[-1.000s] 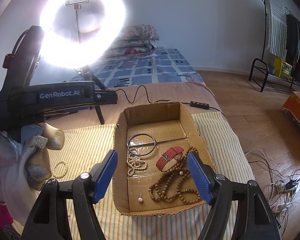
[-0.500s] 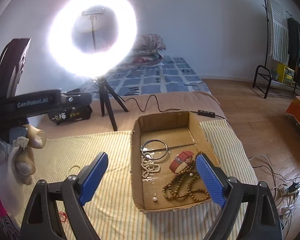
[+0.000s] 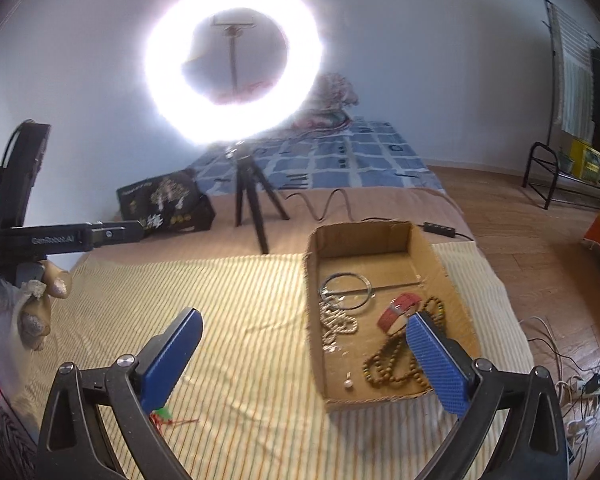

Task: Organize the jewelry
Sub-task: 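Move both open tools back over the jade bracelet and green pendant, then grasp the green pendant with the right tool while the left tool grasps the jade bracelet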

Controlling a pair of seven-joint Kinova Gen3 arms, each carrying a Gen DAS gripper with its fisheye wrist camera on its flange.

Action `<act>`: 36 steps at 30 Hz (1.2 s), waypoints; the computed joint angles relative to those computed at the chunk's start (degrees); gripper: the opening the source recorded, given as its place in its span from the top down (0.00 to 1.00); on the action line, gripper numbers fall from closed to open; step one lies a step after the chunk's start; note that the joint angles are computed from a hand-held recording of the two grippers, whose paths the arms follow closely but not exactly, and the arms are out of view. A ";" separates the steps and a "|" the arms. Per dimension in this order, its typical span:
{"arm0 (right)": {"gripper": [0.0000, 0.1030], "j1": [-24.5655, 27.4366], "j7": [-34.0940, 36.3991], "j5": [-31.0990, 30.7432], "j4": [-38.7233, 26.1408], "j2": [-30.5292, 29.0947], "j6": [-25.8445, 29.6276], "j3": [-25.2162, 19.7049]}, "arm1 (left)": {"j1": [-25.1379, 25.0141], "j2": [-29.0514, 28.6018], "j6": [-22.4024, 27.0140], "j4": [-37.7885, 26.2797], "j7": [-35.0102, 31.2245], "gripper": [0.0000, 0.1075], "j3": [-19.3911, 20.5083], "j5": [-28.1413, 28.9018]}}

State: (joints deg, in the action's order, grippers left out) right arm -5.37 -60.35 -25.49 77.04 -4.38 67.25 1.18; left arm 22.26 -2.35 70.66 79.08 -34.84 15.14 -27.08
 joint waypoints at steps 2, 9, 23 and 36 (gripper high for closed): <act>0.00 -0.53 0.82 0.11 0.94 -0.53 0.19 -0.48 | -0.71 -1.40 -0.70 2.80 -0.31 0.28 -0.85 1.77; 0.00 -3.19 2.92 -0.18 4.53 -1.52 1.72 -1.78 | -4.41 -4.92 -4.48 10.62 -1.91 0.28 -1.61 6.43; 0.09 -10.32 6.28 4.21 12.91 -1.77 2.83 -6.69 | -8.56 -5.02 -10.76 16.26 -7.35 0.28 -2.66 13.33; 0.14 -12.11 8.48 4.98 14.99 -0.53 3.91 -7.51 | -5.55 1.57 -10.24 15.98 -6.66 0.28 -3.06 12.48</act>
State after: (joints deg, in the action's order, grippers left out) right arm -17.48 -51.87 -20.51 92.03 -4.91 71.16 -6.33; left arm 16.70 -0.78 60.42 95.06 -41.49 12.08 -14.60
